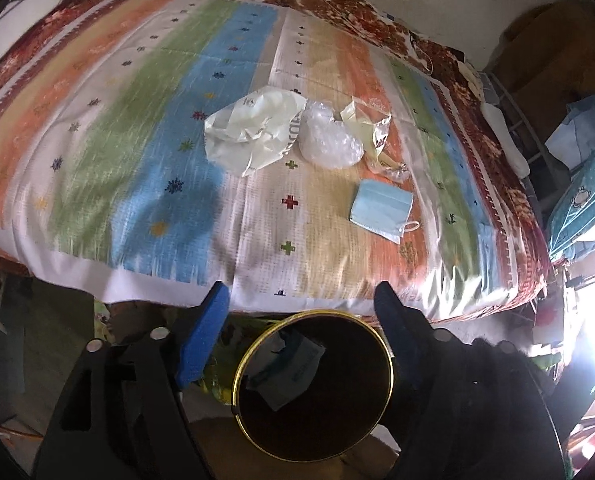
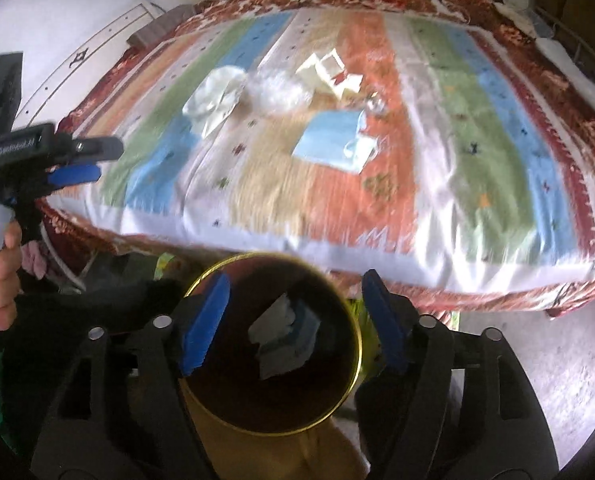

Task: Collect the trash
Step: 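Move both open tools back toward the remaining trash on the bed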

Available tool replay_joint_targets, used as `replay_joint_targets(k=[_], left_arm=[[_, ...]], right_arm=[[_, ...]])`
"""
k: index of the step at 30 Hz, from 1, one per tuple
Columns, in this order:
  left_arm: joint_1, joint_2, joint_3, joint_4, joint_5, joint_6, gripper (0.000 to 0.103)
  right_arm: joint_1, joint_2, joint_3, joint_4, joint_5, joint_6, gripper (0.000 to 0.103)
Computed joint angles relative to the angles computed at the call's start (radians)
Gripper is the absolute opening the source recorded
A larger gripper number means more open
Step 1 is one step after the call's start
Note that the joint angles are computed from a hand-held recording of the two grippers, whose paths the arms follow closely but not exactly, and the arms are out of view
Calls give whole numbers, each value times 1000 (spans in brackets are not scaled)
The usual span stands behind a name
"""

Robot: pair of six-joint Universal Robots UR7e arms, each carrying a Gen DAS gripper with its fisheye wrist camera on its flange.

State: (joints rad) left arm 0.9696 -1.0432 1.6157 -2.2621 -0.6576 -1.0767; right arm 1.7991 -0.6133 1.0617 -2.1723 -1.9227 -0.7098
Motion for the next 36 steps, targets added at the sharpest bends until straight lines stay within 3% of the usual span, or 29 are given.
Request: replay_joint_targets(k=[5, 9, 12, 17, 22, 36], left_arm=[[2, 16, -36, 30, 30, 29, 86], [18, 21, -38, -45, 0, 62, 97], [30, 38, -71, -14, -21, 79, 97], [38, 57, -109, 10, 7, 107, 97], [52, 71, -146, 34, 73, 129, 97], [112, 111, -244, 122, 114, 164, 97]], right_arm=[[3, 47, -82, 13, 3, 17, 70], [6, 75, -132, 0, 21, 18, 81], [4, 104, -184, 17, 33, 35, 85], [4, 129, -220, 8, 44, 39, 94], [1, 183, -313, 49, 52, 75, 94], [-7, 352, -606, 196, 65, 114, 94]])
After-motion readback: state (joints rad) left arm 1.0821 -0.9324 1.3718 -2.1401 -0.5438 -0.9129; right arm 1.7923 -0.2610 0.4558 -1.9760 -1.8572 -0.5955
